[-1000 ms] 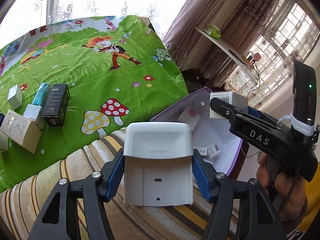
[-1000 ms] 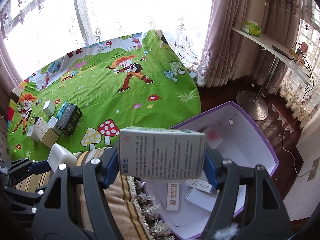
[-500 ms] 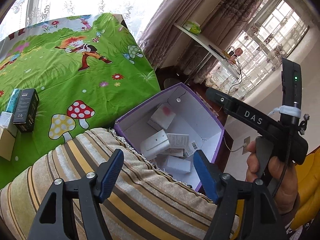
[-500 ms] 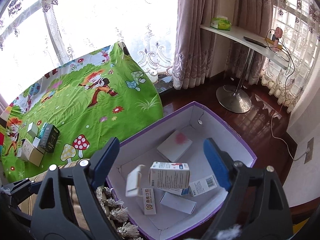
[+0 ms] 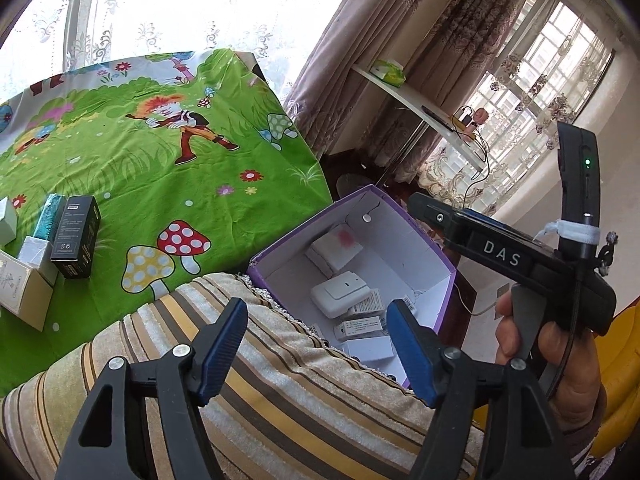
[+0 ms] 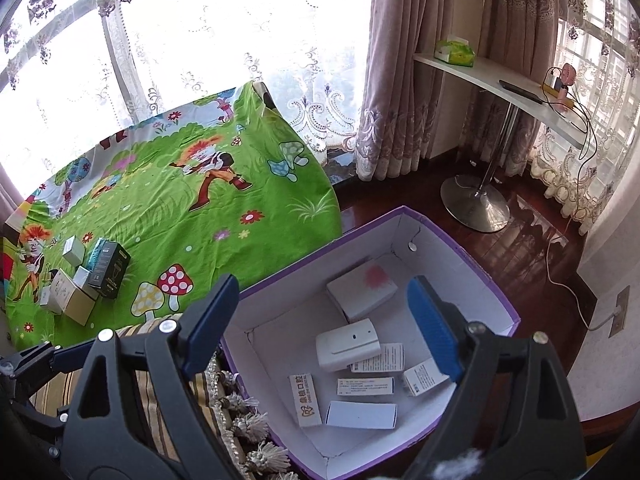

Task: Organize rigid objects
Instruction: 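Return both grippers to the remaining boxes on the bed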

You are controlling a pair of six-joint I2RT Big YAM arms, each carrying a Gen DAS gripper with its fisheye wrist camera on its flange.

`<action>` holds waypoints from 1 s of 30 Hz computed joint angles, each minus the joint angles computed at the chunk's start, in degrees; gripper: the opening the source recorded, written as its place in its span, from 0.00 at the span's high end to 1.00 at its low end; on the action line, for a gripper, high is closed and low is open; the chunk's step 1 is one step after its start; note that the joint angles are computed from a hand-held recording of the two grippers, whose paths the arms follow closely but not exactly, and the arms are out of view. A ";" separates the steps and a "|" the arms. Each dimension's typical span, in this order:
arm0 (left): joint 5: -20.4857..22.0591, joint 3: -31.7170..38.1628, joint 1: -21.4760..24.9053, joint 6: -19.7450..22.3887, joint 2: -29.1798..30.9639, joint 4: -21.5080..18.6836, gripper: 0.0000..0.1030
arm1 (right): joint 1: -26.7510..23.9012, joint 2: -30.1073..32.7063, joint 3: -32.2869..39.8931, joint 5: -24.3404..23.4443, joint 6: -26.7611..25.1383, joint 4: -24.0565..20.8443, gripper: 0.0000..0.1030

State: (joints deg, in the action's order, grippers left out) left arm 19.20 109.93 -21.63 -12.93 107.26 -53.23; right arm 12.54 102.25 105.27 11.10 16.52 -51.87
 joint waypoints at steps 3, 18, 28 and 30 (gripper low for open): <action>-0.49 -0.40 0.59 0.25 -0.57 0.27 0.29 | 0.56 0.36 0.82 -0.39 -0.35 -0.40 0.15; -4.73 -5.17 9.03 0.06 -5.62 3.95 0.29 | 5.94 4.80 7.97 -2.48 -3.95 -3.09 0.15; -9.03 -8.34 16.98 -0.28 -7.63 4.93 0.29 | 9.65 9.90 15.28 -5.69 -5.88 -6.26 0.14; -9.85 -7.97 18.35 -0.41 -7.36 4.56 0.30 | 10.29 11.40 17.71 -6.08 -6.13 -7.27 0.14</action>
